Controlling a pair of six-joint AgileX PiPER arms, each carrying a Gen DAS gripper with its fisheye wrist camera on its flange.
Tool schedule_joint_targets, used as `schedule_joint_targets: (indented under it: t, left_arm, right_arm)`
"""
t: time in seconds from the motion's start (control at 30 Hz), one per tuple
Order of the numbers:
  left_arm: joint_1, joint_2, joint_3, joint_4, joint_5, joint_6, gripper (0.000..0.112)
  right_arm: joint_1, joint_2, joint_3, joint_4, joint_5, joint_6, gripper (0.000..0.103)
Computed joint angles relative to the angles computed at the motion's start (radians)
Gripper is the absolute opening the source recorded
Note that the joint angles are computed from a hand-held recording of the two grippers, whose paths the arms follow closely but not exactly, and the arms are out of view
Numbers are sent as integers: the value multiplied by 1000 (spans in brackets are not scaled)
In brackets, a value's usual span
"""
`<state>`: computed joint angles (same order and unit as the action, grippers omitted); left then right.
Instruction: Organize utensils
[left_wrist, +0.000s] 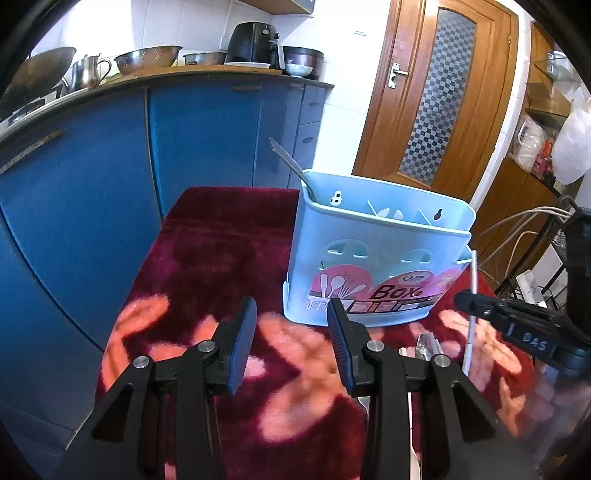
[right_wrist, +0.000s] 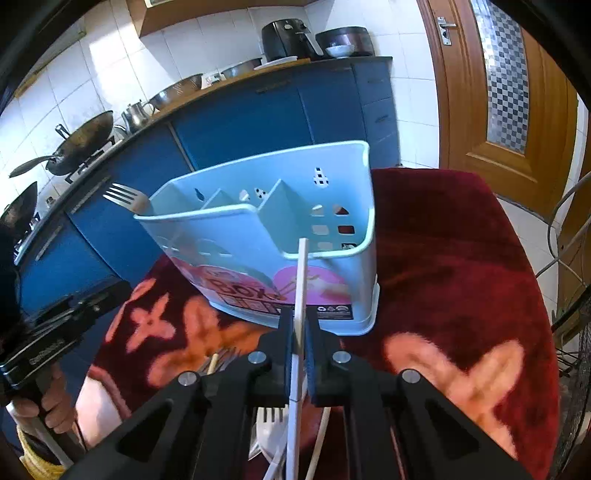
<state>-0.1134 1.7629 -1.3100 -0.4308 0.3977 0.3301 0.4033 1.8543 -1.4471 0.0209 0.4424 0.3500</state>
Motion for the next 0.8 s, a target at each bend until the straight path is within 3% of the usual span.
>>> schedule_joint_targets:
  t: [0.27, 0.5, 0.8]
  left_arm:
    - [-1, 10, -3, -3, -3, -1, 40]
    - [-4, 20, -9, 19, -9, -30, 40]
    - [-15, 26, -9, 37, -18, -56, 40]
  right_arm:
    - [22, -104, 45, -149, -47, 139, 7]
    - [18, -159, -20, -263, -15, 226, 7]
    - [12, -82, -222, -489, 36, 410, 7]
